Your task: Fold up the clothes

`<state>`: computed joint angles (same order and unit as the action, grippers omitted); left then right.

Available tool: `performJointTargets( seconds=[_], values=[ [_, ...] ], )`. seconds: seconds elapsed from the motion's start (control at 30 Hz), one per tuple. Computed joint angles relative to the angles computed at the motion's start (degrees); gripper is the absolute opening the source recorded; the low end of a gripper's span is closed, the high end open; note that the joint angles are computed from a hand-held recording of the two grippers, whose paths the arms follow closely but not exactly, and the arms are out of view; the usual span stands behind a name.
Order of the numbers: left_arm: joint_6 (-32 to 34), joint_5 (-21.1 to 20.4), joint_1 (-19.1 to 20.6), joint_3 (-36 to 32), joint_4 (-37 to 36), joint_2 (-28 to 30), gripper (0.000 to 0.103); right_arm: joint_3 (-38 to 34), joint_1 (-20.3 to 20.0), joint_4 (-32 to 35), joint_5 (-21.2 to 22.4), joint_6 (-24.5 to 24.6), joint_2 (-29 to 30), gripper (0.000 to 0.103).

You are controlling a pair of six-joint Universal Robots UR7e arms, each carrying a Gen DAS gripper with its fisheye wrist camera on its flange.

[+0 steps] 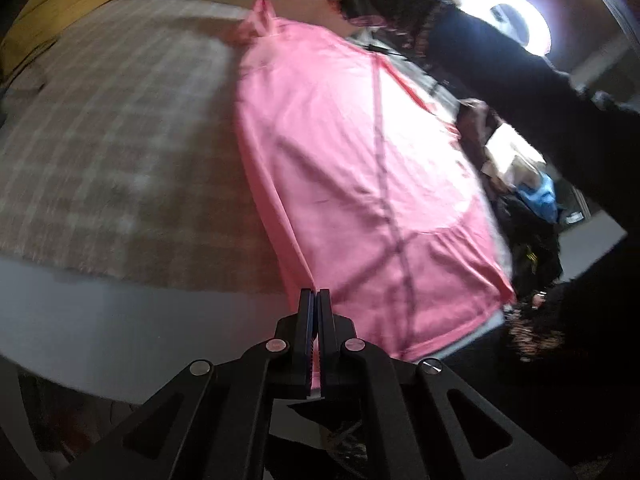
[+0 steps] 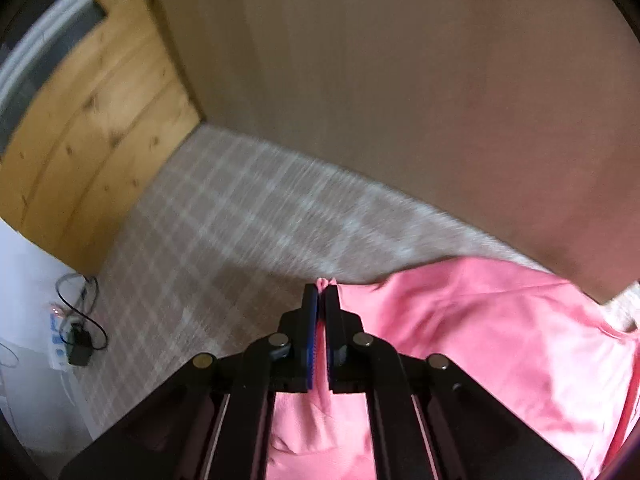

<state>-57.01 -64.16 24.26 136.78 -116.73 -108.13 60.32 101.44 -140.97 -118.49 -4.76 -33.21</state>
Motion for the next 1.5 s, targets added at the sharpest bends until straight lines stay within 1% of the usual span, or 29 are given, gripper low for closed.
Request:
performJointTargets(
  seconds=[0.07, 0.17, 0.27, 0.3, 0.37, 0.4, 0.43, 0.5, 0.57, 0.6, 0.63, 0.7, 0.77, 0.87, 0.93, 1.03, 1.2, 1.23, 1.27, 1.3, 1.37, 1.4, 1.5],
  values=[
    [3.17, -1.47, -0.36, -1.09, -2.41, 2.64, 0.001, 3.64, -0.42, -3.03, 0.19, 0.34, -2.92, 0.003],
    [8.63, -5.07, 0.3, -1.92, -7.83, 6.75, 0.001, 9.18, -1.37, -7.95, -0.09, 1.11, -7.1, 0.003],
    [14.45, -10.12, 1.93, -2.54, -14.91, 12.89, 0.001, 17.24, -3.23, -13.26, -1.71, 1.98, -12.77, 0.003],
    [16.37, -12.08, 2.65, -2.84, -17.09, 15.29, 0.001, 19.54, -3.95, -14.05, -2.91, 2.66, -14.5, 0.003],
    [19.74, -16.35, 4.49, -3.83, -19.01, 20.47, 0.002, 21.49, -5.3, -10.93, -7.86, 6.3, -16.31, 0.005],
    [19.91, -16.91, 4.85, -4.3, -18.04, 21.57, 0.002, 22.32, -6.02, -9.13, -10.25, 8.28, -17.15, 0.006],
    [19.56, -17.45, 5.34, -4.57, -16.97, 22.05, 0.005, 23.19, -6.65, -7.99, -11.79, 9.91, -17.99, 0.008],
    [18.78, -18.48, 6.3, -5.08, -14.94, 22.83, 0.021, 25.59, -7.22, -10.05, -10.95, 10.39, -19.78, 0.013],
    [17.37, -18.15, 6.43, -5.05, -13.67, 21.53, 0.025, 27.4, -6.58, -14.24, -10.44, 7.06, -20.53, 0.033],
    [16.89, -17.66, 6.26, -5.11, -12.93, 20.9, 0.025, 28.05, -6.15, -16.07, -10.45, 5.28, -20.71, 0.034],
    [16.6, -17.05, 5.92, -5.28, -12.06, 20.39, 0.025, 28.61, -5.84, -17.31, -9.91, 3.79, -20.98, 0.034],
    [15.75, -16.04, 5.47, -5.41, -10.88, 19.43, 0.025, 29.32, -5.79, -17.19, -6.82, 2.2, -21.81, 0.034],
    [14.61, -14.82, 5.13, -5.48, -9.12, 18.73, 0.03, 29.01, -5.23, -18.71, -7.7, 0.19, -20.75, 0.034],
    [12.59, -13.73, 4.6, -4.92, -8.49, 18.4, 0.031, 26.15, -4.99, -18.63, -9.03, -2.39, -18.21, 0.034],
    [11.78, -13.17, 4.63, -4.61, -7.89, 18.27, 0.031, 23.79, -5.31, -18.58, -8.69, -3.95, -16.3, 0.035],
    [11.43, -13.82, 5.16, -4.24, -7.94, 18.63, 0.03, 20.57, -5.87, -17.34, -7.62, -6.38, -14.04, 0.035],
    [11.36, -14.58, 5.64, -4.16, -8.69, 18.92, 0.031, 15.76, -6.19, -14.85, -8.52, -11.65, -10.17, 0.035],
    [11.21, -14.75, 5.8, -4.14, -8.87, 18.87, 0.031, 15.92, -6.48, -14.57, -7.06, -11.7, -10.41, 0.033],
    [11.09, -14.84, 5.86, -4.1, -8.9, 18.82, 0.031, 16.08, -6.78, -14.3, -5.6, -11.76, -10.64, 0.009],
    [10.98, -14.93, 5.91, -4.07, -8.92, 18.77, 0.031, 16.38, -6.93, -14.76, -4.84, -12.13, -10.87, 0.001],
    [10.87, -15.01, 5.96, -4.09, -8.87, 18.76, 0.031, 17.59, -6.49, -19.21, -6.63, -14.31, -11.28, 0.001],
    [10.73, -15.01, 5.93, -4.12, -8.85, 18.79, 0.031, 17.98, -6.47, -20.64, -7.05, -14.6, -11.57, 0.001],
    [10.19, -15.03, 5.9, -4.23, -8.75, 18.94, 0.031, 17.93, -7.77, -19.0, -5.16, -9.37, -13.24, 0.001]
  ],
)
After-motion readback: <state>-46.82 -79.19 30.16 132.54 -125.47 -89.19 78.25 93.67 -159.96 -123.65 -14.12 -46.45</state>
